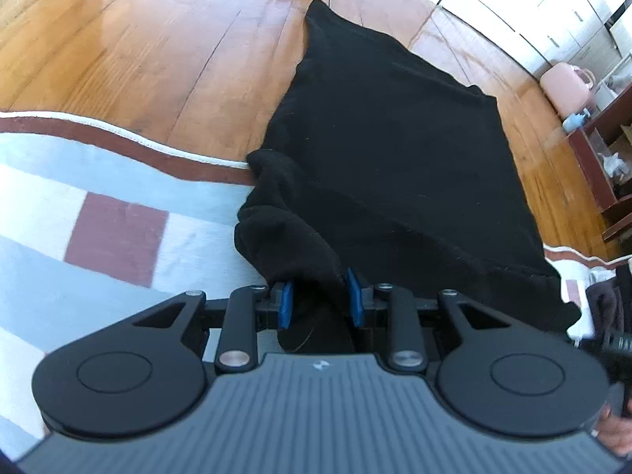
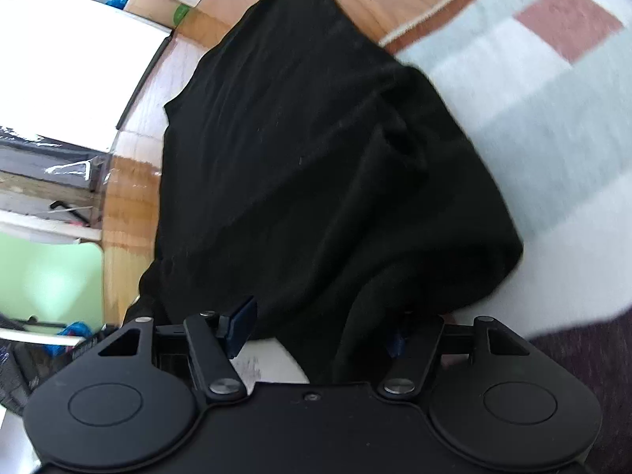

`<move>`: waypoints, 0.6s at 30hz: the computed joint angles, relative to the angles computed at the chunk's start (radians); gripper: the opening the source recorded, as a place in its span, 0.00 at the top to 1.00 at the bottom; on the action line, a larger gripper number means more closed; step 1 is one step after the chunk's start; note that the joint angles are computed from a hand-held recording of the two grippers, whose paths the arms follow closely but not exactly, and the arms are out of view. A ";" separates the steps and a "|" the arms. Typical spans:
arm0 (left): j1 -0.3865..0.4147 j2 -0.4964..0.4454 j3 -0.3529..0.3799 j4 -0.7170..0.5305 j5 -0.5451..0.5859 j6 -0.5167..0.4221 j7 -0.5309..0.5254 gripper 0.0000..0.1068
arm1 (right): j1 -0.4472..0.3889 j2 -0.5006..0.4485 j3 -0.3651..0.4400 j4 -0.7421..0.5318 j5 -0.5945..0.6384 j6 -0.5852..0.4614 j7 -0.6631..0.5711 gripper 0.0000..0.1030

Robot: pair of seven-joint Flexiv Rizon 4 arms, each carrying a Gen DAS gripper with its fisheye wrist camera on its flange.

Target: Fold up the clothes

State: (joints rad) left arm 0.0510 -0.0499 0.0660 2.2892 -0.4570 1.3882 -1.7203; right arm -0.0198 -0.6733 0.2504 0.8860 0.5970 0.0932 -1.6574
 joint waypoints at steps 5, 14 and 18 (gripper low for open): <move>-0.001 0.013 0.005 0.004 -0.018 -0.029 -0.002 0.75 | 0.024 0.005 -0.022 0.019 -0.016 0.080 0.120 0.37; -0.003 0.046 0.013 0.079 -0.393 -0.147 0.129 0.53 | 0.003 0.012 -0.018 0.056 -0.045 0.115 0.132 0.85; -0.022 0.029 -0.007 0.077 -0.455 -0.081 0.170 0.39 | -0.011 0.021 -0.011 0.076 -0.034 0.134 0.085 0.85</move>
